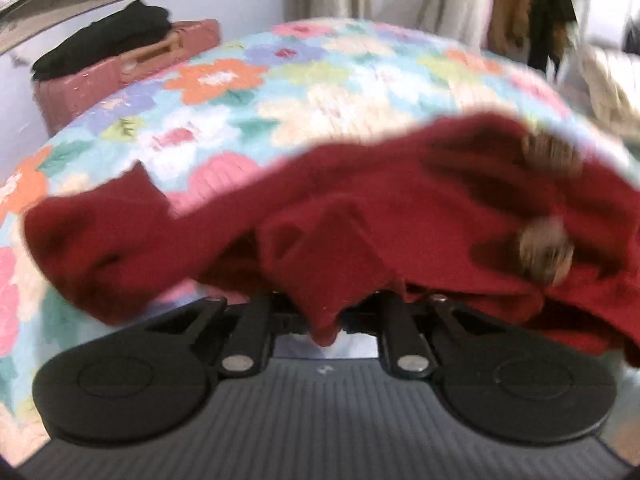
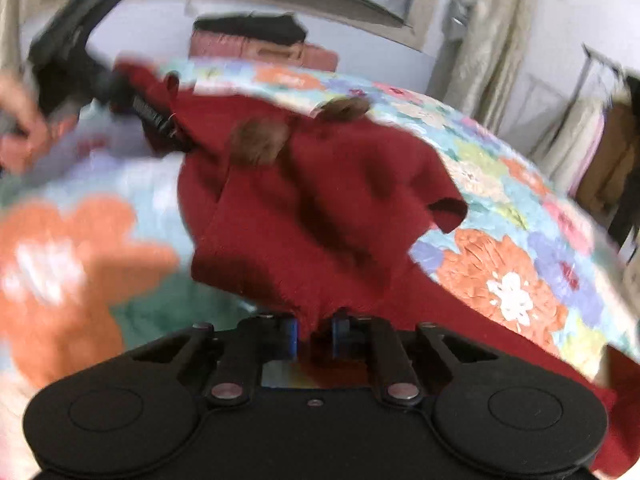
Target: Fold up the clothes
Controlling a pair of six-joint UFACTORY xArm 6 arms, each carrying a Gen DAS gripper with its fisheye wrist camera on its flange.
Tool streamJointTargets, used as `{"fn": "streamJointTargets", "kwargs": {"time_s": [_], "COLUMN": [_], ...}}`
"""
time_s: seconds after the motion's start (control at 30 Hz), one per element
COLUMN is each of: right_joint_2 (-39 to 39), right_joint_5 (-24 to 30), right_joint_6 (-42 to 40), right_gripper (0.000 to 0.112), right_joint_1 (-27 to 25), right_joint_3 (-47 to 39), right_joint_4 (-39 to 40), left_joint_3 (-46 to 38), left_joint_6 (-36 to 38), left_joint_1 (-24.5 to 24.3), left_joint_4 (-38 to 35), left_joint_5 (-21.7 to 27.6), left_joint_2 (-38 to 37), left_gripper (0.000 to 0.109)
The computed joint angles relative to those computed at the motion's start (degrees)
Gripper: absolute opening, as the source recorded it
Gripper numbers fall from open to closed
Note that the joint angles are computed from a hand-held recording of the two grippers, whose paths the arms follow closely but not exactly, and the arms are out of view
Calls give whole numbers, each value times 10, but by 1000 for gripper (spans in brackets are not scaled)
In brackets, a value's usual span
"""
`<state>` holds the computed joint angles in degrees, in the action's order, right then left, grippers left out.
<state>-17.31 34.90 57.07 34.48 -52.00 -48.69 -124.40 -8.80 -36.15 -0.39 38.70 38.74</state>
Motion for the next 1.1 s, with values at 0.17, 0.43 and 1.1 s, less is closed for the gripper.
{"fn": "streamJointTargets", "kwargs": {"time_s": [0.17, 0.43, 1.1], "right_joint_2": [-114, -156, -290], "right_joint_5": [-14, 63, -93], "right_joint_6": [-39, 1, 173], "right_gripper": [14, 15, 52], "right_joint_1": [-7, -23, -83], "right_joint_3": [45, 62, 197], "right_joint_4": [111, 86, 186], "left_joint_3": [107, 184, 240], "left_joint_6": [66, 21, -150], "left_joint_1": [21, 5, -19], "left_joint_4": [-125, -111, 22], "left_joint_5": [-64, -45, -165], "left_joint_2": [-109, -127, -124], "left_gripper": [9, 12, 9]}}
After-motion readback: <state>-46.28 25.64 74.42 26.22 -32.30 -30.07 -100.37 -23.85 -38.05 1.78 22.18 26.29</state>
